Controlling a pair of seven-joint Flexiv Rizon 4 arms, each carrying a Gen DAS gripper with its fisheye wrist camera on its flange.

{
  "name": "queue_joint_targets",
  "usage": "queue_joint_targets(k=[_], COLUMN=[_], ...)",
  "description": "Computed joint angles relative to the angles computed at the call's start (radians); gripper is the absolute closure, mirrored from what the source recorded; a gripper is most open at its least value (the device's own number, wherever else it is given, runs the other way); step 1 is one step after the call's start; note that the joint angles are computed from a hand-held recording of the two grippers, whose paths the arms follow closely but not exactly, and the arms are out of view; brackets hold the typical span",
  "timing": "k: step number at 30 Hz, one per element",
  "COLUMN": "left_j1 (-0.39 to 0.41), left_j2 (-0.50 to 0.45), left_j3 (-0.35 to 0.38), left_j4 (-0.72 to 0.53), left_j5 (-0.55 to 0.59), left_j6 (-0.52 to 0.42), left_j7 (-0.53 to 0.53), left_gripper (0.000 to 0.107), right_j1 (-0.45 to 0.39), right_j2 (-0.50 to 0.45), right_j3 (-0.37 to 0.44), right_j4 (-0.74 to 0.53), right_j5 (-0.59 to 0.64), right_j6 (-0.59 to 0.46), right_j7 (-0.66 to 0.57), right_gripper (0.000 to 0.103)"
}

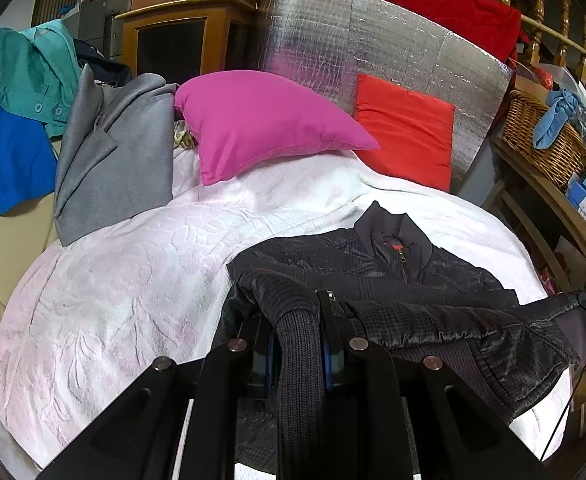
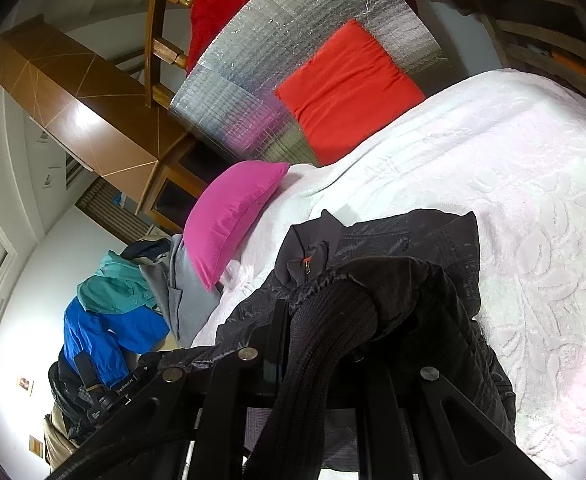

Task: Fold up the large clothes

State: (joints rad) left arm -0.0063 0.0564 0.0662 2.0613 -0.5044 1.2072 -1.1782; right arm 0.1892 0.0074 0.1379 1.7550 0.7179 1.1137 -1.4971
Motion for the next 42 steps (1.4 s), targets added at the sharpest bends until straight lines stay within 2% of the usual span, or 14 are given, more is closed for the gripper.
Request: queue_joint_targets(k=[42], left_j1=[0.052], left_j2=[-0.186], left_j3=[-0.040], left_j4=[-0.207], left_j5=[0.065], left_j6=[-0.069], left_j7=[-0.060], left_gripper=[0.088], right_j1=[-0.057], right_j2=[-0.197], right_j3=[0.054], right_j4=[-0.198], right_j5=[-0.158], right_j6=[-0.036], right_j7=[0.089], right_gripper=[0.091])
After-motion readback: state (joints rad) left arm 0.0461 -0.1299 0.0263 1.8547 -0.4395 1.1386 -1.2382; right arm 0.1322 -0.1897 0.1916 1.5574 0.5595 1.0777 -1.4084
